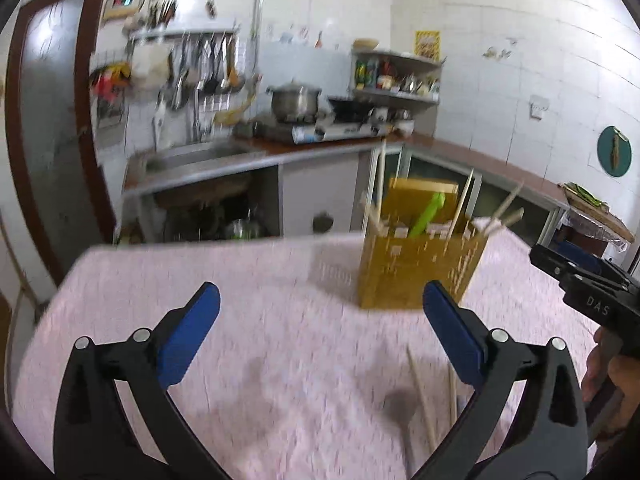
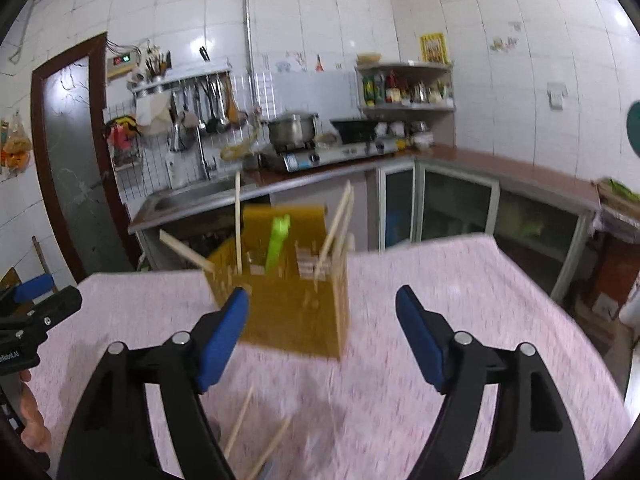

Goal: Organize utensils
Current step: 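Move the left tool to the metal spoon while the right tool approaches the blue spatula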

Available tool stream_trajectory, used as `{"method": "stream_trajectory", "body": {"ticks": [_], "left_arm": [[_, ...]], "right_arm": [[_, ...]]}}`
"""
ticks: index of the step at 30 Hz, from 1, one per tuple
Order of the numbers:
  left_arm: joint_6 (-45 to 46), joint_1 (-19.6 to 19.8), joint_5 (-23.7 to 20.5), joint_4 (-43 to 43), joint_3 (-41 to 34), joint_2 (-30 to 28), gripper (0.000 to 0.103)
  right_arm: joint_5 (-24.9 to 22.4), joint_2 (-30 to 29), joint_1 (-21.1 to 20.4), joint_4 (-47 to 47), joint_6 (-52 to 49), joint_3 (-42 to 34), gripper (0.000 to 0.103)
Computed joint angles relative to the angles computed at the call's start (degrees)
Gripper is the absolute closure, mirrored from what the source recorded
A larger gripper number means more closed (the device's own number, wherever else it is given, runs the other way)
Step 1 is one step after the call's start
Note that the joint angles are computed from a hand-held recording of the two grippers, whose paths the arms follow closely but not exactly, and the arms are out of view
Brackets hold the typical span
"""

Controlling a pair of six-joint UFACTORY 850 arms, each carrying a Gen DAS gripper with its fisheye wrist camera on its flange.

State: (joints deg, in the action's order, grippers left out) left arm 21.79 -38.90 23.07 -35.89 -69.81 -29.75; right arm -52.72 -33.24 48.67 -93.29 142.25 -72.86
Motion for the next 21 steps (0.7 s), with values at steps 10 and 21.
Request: {"method": "stream_trajectory", "body": {"ticks": [10, 21], "left_arm": [[3.2, -1.2, -1.8, -6.5, 2.3, -3.3, 0.005], [10.7, -3.1, -2.0, -12.9, 0.2, -6.4, 0.005]], "right_arm": [[2.5, -3.0, 1.9, 6.4, 1.4, 2.1, 0.028], [2.8, -5.7, 2.8, 9.7, -0.4, 1.6, 0.028]]}}
